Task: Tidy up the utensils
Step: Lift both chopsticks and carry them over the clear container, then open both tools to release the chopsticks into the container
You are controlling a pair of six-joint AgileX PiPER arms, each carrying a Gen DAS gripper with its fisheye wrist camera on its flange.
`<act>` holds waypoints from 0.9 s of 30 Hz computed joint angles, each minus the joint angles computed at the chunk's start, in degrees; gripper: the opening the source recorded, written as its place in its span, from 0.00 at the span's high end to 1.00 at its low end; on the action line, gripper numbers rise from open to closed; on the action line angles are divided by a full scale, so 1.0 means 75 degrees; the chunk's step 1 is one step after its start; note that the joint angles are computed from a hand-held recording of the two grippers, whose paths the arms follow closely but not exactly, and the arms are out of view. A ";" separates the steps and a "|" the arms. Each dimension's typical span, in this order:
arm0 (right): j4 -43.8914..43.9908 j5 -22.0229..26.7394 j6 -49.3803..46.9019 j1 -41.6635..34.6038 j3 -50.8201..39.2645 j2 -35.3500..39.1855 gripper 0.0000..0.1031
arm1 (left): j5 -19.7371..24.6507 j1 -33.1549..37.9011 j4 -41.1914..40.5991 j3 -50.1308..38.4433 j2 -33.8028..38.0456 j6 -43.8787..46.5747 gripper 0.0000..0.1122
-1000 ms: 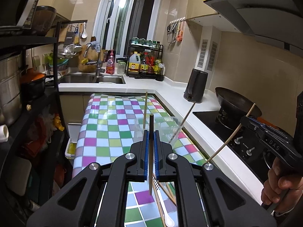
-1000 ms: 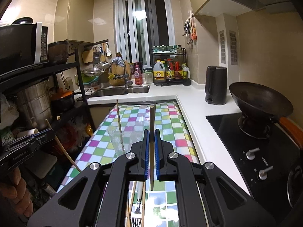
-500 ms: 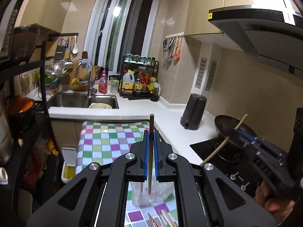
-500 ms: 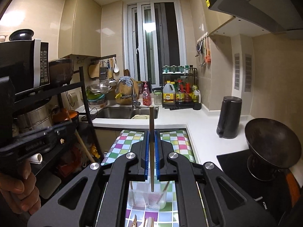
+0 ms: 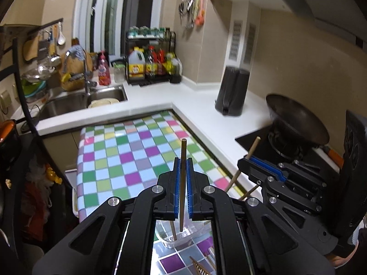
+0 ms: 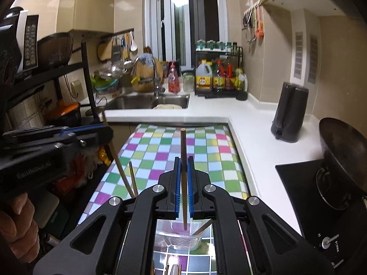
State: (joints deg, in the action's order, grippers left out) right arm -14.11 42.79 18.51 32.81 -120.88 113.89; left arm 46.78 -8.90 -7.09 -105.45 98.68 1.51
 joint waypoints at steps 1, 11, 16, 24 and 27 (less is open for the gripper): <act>-0.0024 0.0020 -0.0006 -0.0008 0.0001 0.0058 0.95 | 0.0029 -0.0011 0.0009 0.0003 0.0097 -0.0004 0.95; 0.0369 0.0398 -0.0488 -0.0020 -0.0022 0.0354 0.88 | 0.0157 -0.0018 -0.0122 -0.0008 0.0565 0.0059 0.90; -0.0071 0.0055 -0.0098 0.0062 0.0763 -0.0218 0.67 | -0.0310 -0.0026 -0.0386 0.0590 0.0040 0.0169 0.85; -0.1086 -0.1518 0.0726 0.0384 0.3563 -0.2396 0.67 | -0.1286 -0.0425 0.0418 0.2438 -0.1720 -0.0551 0.85; -0.1858 -0.2247 0.1505 0.0569 0.4917 -0.3419 0.67 | -0.1725 -0.0726 0.0930 0.3429 -0.2592 -0.0969 0.85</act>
